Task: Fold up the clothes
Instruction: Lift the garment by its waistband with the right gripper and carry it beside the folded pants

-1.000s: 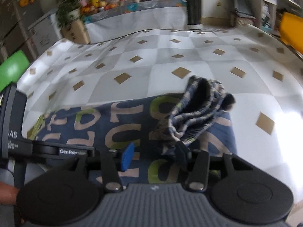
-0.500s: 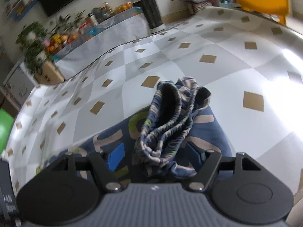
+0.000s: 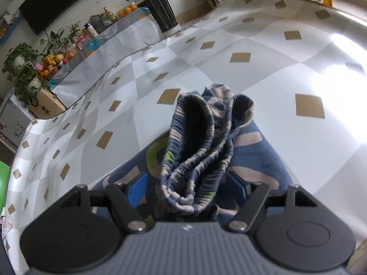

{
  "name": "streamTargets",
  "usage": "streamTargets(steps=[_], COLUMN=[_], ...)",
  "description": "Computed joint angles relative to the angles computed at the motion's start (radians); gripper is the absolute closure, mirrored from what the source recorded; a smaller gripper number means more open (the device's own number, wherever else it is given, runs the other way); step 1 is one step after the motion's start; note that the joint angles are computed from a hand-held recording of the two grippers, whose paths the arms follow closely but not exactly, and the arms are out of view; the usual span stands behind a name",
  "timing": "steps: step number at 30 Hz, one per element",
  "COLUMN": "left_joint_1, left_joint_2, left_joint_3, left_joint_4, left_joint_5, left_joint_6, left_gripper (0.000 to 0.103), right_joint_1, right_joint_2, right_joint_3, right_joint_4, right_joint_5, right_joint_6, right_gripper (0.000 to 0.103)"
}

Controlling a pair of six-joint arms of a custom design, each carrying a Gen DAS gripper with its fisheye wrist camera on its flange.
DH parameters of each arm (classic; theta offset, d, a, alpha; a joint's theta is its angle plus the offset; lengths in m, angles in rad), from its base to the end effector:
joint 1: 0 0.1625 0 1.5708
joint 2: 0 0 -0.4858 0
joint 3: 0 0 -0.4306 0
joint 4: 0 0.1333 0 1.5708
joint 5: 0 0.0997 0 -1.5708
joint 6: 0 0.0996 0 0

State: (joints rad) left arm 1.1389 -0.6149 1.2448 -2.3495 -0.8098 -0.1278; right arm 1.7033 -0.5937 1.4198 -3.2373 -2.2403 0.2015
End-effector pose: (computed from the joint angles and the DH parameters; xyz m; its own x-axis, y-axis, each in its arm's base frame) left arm -0.1741 -0.8602 0.1325 -0.7475 0.0941 -0.6576 0.3213 0.9176 -0.2340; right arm 0.1791 -0.8026 0.1398 -0.8390 0.4798 0.2566 0.0814 0.5770 -0.8127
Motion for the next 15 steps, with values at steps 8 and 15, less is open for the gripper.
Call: streamTargets(steps=[8, 15], left_joint_1=[-0.001, -0.002], left_joint_2=[0.002, -0.009], left_joint_3=[-0.002, 0.009], left_joint_4=[0.002, 0.003], left_joint_5=[0.005, 0.001], left_joint_6=[0.008, 0.005], left_gripper=[0.0, 0.0], right_joint_1=[-0.007, 0.004], right_joint_2=[0.012, -0.004], right_joint_3=[-0.017, 0.0], right_joint_4=[0.011, -0.004], right_joint_5=[-0.009, -0.026], right_joint_6=[-0.016, -0.029], right_gripper=[0.072, 0.083])
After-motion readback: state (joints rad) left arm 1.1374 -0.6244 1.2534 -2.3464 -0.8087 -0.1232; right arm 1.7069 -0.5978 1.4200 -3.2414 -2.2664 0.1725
